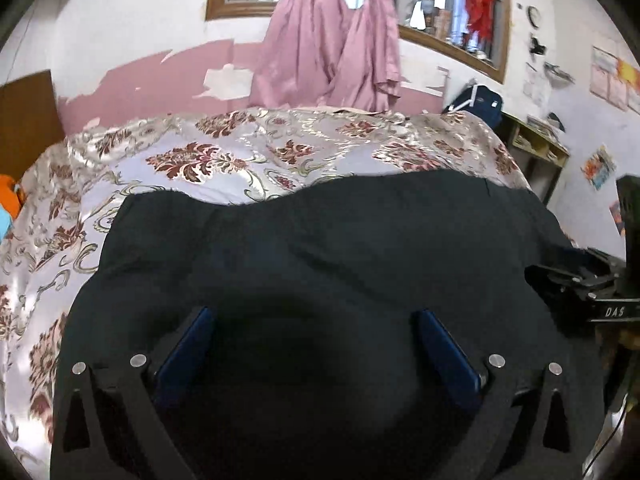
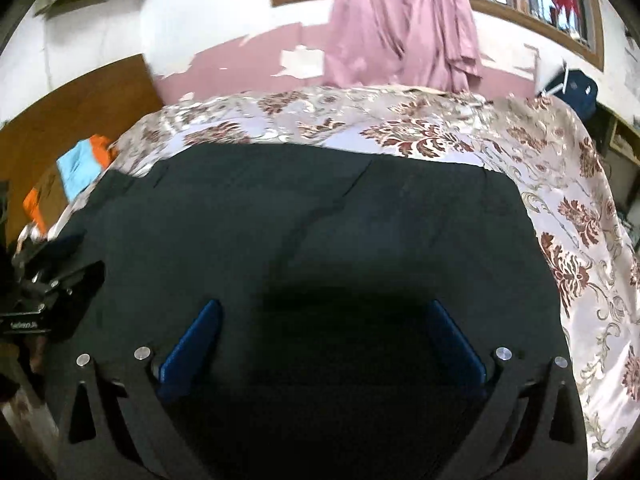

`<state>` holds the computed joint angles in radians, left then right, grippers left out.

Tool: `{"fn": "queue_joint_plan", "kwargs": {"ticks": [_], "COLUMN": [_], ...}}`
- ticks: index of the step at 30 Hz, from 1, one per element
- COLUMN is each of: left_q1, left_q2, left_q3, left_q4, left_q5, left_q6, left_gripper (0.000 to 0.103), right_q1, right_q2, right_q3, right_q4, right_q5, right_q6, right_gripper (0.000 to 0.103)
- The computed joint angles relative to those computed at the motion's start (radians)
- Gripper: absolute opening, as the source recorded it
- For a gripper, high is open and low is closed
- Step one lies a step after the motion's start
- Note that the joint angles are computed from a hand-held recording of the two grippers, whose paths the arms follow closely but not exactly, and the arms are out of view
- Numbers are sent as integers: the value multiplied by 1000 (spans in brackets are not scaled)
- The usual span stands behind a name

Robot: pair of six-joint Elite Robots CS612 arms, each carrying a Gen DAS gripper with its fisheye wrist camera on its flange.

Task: Fold large clothes

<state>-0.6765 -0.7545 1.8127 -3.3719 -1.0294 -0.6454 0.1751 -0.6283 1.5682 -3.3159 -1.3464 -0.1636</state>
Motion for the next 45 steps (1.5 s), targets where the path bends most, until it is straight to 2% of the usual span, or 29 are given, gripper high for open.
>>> {"fn": "queue_joint_plan", "kwargs": {"ticks": [4, 6, 9, 11, 18, 25, 37, 45], "left_q1": [25, 44, 63, 65, 49, 53, 47, 42], "left_q2": [4, 7, 14, 18, 45, 65, 82, 88], "left_q3": [-28, -40, -58, -67, -74, -70, -74, -66], "left_q4": [74, 103, 136, 154, 106, 17, -27, -77], "left_q5": [-11, -42, -97, -105, -50, -49, -18, -10], "left_q6": [-60, -93, -110, -104, -79, -67, -55, -44], "left_gripper": [103, 103, 103, 103, 103, 103, 103, 103], "right_q1": [9, 12, 8, 3, -2, 1, -1, -2], "right_q2": [31, 43, 58, 68, 99, 117, 123, 125], "right_q3": [-63, -92, -129, -145, -141, -157, -163, -152], "right_q4": [24, 45, 102, 124, 49, 24, 23, -31], "right_q5": [-46, -57, -46, -24, 11, 4, 10, 13], "right_q6": [14, 15, 41, 60, 82, 97, 99, 109], "right_gripper": [102, 102, 102, 102, 102, 102, 102, 102]}}
